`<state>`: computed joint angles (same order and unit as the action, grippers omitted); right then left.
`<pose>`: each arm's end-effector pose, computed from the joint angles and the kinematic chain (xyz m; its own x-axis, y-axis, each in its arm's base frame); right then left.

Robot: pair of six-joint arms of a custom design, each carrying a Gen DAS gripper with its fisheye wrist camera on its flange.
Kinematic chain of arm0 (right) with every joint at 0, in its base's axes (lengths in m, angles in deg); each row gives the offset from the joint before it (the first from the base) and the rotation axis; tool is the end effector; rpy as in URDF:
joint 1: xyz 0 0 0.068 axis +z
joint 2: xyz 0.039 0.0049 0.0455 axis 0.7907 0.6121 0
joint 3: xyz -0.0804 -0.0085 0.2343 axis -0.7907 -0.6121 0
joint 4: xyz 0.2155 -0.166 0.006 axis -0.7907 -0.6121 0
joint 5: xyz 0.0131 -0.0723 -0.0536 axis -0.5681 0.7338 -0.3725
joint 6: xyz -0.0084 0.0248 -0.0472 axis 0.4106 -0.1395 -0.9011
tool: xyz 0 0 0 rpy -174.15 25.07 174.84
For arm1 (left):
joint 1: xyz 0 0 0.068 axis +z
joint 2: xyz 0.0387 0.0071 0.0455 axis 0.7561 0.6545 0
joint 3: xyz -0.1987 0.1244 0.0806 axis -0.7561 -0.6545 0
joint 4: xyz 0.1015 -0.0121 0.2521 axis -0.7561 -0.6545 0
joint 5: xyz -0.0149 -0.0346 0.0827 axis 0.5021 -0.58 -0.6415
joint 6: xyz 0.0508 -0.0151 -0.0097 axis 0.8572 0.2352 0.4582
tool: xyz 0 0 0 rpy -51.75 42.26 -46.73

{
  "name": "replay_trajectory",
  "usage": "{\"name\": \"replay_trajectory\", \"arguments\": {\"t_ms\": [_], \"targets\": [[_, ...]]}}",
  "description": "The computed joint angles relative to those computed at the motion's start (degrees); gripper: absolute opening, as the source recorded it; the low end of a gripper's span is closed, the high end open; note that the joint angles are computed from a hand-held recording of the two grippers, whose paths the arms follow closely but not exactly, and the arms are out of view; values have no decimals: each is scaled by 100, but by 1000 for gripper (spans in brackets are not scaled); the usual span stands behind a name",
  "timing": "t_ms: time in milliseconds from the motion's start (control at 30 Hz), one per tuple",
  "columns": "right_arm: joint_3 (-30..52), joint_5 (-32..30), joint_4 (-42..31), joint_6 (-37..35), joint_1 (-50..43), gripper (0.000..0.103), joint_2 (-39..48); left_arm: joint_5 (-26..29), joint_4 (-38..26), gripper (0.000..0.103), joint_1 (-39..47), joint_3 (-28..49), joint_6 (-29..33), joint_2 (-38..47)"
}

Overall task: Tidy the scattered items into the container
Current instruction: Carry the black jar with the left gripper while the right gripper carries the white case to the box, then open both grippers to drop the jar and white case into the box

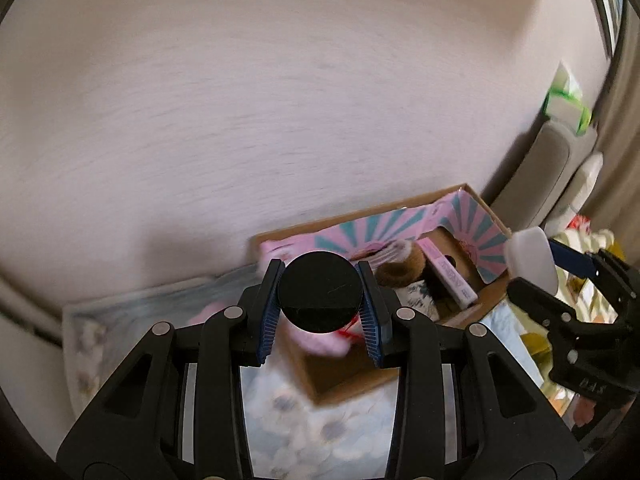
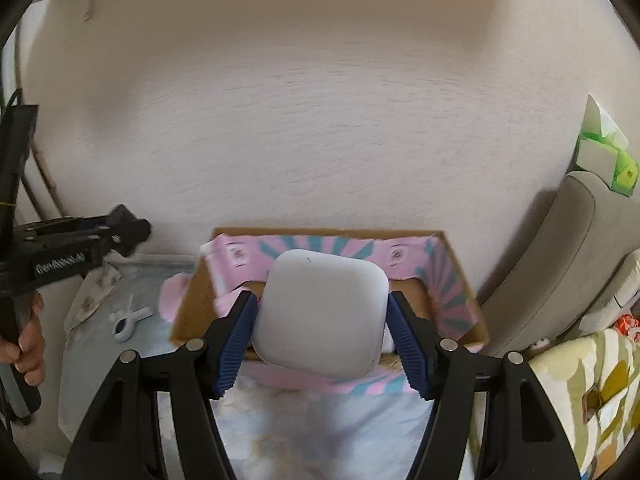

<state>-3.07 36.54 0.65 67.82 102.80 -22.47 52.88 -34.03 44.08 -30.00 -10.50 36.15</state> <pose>0.1433 0.1525 0.3273 -0.6589 -0.1935 -0.7270 -0.3006 0.9536 0.0186 0.2171 -0.0188 0.2596 -0.7683 -0.0639 -0.6369 -0.0180 0.9968 -0.0783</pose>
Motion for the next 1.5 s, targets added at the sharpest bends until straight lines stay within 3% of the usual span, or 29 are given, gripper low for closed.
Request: {"name": "replay_trajectory", "arguments": {"t_ms": [300, 500, 667, 700, 733, 800, 900, 1033, 1300, 1500], "targets": [[-351, -1801, 1028, -1460, -1857, 62, 1037, -788, 835, 32, -948, 682, -548, 2830], [-577, -2216, 1348, -1940, -2254, 62, 1498, -782, 947, 32, -1007, 559, -796, 3086], [-686, -2408, 1390, -2059, -2375, 62, 1476, -721, 857, 34, -1021, 585, -864, 2977], [-680, -2470, 1394, -2086, -2403, 62, 1484, -533, 859, 52, -972, 564, -865, 2897], [-662, -2560, 1405, -2110, -2436, 62, 1496, -407, 862, 79, -941, 580, -895, 2875], [-651, -2786, 1400, -2136, -2519, 64, 1475, -718, 746, 97, -939, 592, -1043, 2708], [-530, -2682, 1340, -2136, -2545, 75, 1532, -540, 814, 99, -732, 391, -965, 2177], [-685, -2377, 1366, -2169, -2588, 76, 1168, -886, 545, 100, -648, 371, -866, 1754], [-673, -2620, 1213, -1820, -2839, 76, 698, -1034, 202, 100, -569, 118, -735, 894], [-577, -2066, 1097, -1661, -2359, 76, 348, -1050, -194, 100, -410, 18, -530, -5]]}}
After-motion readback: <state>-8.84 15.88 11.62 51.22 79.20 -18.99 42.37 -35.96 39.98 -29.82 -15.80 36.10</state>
